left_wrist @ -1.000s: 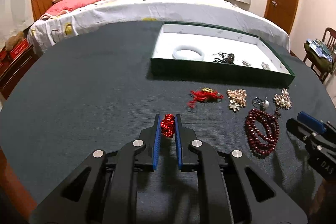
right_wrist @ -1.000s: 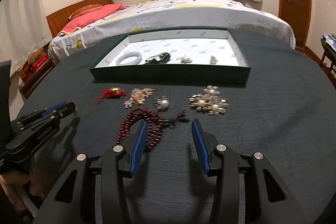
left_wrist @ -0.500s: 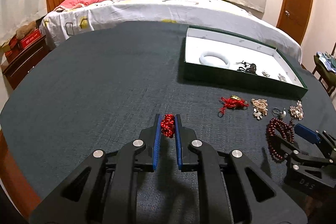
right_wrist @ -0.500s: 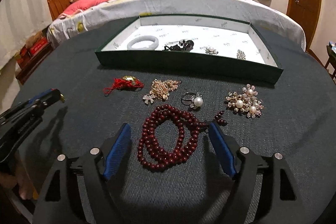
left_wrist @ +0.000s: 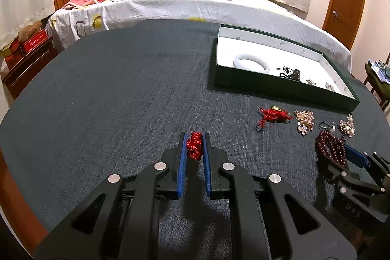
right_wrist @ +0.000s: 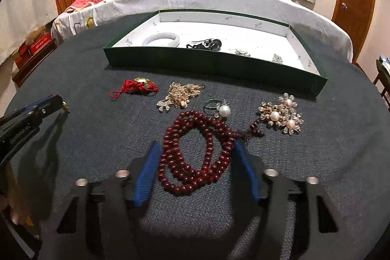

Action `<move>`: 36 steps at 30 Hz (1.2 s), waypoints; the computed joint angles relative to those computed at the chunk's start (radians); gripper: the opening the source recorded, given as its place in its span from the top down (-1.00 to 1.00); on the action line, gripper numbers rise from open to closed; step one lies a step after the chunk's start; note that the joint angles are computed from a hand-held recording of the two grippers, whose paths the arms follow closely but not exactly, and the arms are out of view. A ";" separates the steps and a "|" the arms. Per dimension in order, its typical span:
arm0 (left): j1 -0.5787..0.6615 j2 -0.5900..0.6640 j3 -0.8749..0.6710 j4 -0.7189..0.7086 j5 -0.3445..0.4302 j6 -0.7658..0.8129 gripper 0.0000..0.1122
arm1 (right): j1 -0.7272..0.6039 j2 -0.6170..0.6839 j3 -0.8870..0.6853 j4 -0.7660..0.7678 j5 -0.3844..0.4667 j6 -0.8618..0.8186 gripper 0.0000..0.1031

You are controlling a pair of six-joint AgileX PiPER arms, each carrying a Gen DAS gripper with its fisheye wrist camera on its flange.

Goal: Organize jewelry
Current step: 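Lift the red tassel with the left tool while the right tool grasps the dark red bead necklace, then carry the tassel in the left tool and bead necklace in the right tool over the box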

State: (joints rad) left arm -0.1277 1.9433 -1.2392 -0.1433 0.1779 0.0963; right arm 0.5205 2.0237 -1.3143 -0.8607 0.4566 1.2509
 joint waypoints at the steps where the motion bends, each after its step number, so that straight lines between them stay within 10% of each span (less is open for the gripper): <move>1: -0.001 -0.001 0.001 0.001 -0.001 -0.001 0.77 | -0.003 -0.003 0.005 -0.003 -0.008 0.001 0.14; 7: -0.006 -0.003 0.008 -0.001 -0.005 0.003 0.77 | -0.013 -0.024 0.040 -0.012 -0.065 0.012 0.70; 36: -0.061 -0.101 -0.030 -0.296 0.075 0.275 0.77 | -0.021 -0.238 0.182 -0.292 -0.089 0.284 0.77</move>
